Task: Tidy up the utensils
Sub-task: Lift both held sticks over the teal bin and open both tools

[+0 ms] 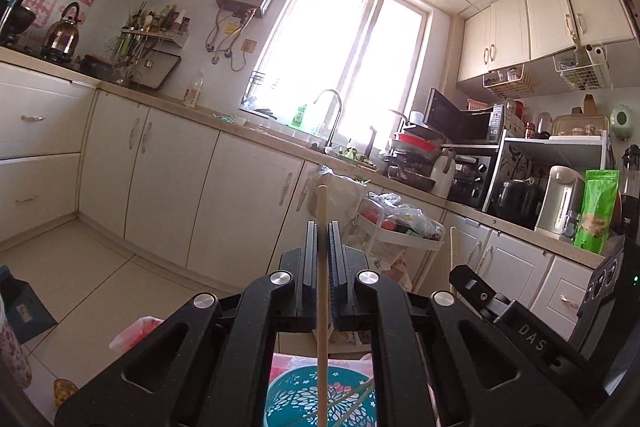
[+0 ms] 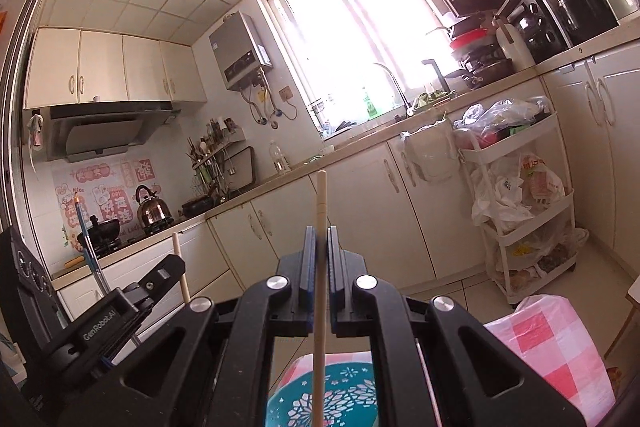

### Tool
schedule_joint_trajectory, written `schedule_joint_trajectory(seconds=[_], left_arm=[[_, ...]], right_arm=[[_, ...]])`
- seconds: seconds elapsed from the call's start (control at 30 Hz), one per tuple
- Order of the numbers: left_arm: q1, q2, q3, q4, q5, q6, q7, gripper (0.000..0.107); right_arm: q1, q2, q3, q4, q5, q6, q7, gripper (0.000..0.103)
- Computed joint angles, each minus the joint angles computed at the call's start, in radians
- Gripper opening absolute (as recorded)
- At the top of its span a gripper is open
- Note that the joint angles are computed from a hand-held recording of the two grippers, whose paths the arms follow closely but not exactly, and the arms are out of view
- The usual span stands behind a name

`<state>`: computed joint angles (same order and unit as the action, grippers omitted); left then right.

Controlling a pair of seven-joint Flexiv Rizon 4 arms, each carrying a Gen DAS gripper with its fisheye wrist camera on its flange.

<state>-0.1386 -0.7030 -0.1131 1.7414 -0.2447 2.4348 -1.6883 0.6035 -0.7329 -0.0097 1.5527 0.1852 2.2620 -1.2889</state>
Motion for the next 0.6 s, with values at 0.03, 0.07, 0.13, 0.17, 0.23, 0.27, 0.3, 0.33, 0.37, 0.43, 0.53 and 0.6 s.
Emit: schedule_joint_trajectory(seconds=[0.03, 0.07, 0.13, 0.17, 0.23, 0.27, 0.3, 0.33, 0.37, 0.43, 0.53, 0.6], left_arm=[[-0.001, -0.012, 0.001, -0.015, -0.005, 0.004, 0.0, 0.005], [-0.006, -0.026, 0.004, -0.033, -0.017, 0.007, 0.006, 0.005], [-0.007, -0.054, 0.003, -0.069, -0.027, 0.0, 0.015, 0.005], [-0.013, -0.068, 0.005, -0.083, -0.036, -0.004, 0.024, 0.005], [-0.019, -0.092, 0.007, -0.106, -0.051, -0.026, 0.046, 0.005], [-0.018, -0.101, 0.005, -0.112, -0.051, -0.034, 0.049, 0.005], [-0.019, -0.109, 0.005, -0.115, -0.055, -0.046, 0.055, 0.005], [-0.024, -0.115, 0.009, -0.115, -0.068, -0.054, 0.065, 0.005], [-0.024, -0.121, 0.009, -0.116, -0.071, -0.064, 0.072, 0.005], [-0.02, -0.129, 0.008, -0.11, -0.071, -0.073, 0.074, 0.006], [-0.017, -0.131, 0.007, -0.093, -0.072, -0.092, 0.077, 0.006], [-0.013, -0.124, 0.008, -0.073, -0.067, -0.097, 0.075, 0.007]], right_arm=[[0.01, -0.015, -0.013, -0.022, 0.014, -0.005, -0.007, 0.006], [0.018, -0.028, -0.023, -0.041, 0.024, -0.013, -0.013, 0.006], [0.029, -0.053, -0.037, -0.072, 0.036, -0.026, -0.023, 0.006], [0.028, -0.065, -0.037, -0.084, 0.033, -0.03, -0.023, 0.006], [0.027, -0.082, -0.034, -0.092, 0.023, -0.04, -0.023, 0.006], [0.025, -0.089, -0.032, -0.092, 0.014, -0.044, -0.022, 0.006], [0.02, -0.092, -0.026, -0.087, 0.003, -0.046, -0.018, 0.006], [0.015, -0.094, -0.022, -0.081, -0.008, -0.047, -0.015, 0.006], [0.013, -0.095, -0.02, -0.072, -0.019, -0.049, -0.015, 0.007], [0.006, -0.097, -0.014, -0.055, -0.039, -0.052, -0.011, 0.01], [-0.001, -0.096, -0.007, -0.028, -0.052, -0.046, 0.0, 0.018], [-0.012, -0.09, 0.003, -0.009, -0.067, -0.051, 0.013, 0.018]])
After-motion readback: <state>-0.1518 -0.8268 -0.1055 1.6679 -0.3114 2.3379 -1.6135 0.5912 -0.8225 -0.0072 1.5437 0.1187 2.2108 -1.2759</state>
